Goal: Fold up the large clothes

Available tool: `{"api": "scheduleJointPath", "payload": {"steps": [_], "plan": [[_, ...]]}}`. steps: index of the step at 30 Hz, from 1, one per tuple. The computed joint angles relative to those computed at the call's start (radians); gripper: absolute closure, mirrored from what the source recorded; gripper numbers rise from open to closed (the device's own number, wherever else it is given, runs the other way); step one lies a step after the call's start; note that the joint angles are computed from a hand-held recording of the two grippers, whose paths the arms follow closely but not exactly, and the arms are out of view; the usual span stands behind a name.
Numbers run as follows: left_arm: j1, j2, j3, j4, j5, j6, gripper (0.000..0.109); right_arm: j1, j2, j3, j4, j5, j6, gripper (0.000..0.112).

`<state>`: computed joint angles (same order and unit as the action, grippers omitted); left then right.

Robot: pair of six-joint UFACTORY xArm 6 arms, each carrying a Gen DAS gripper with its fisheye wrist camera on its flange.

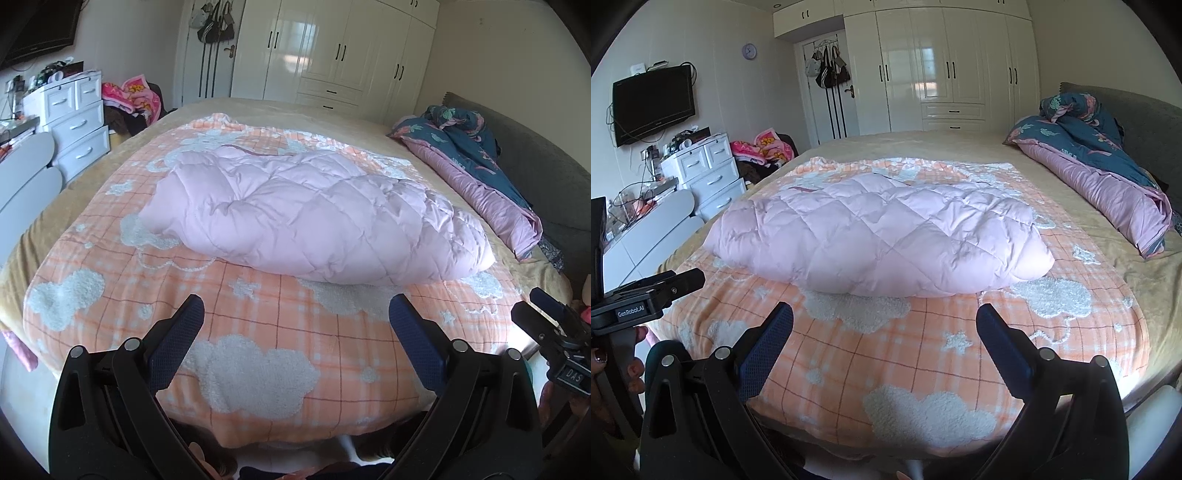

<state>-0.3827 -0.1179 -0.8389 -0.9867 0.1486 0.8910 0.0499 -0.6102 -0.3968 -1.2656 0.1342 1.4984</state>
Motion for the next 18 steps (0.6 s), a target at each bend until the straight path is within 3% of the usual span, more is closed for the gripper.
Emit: {"api": "scheduleJointPath", "payload": {"steps": [18], "plan": [[0.0,-0.002,0.002,0.01,-0.006,-0.008,0.015,0.01,0.003,-0.006,-0.004,0.011,0.01,0.013]]}}
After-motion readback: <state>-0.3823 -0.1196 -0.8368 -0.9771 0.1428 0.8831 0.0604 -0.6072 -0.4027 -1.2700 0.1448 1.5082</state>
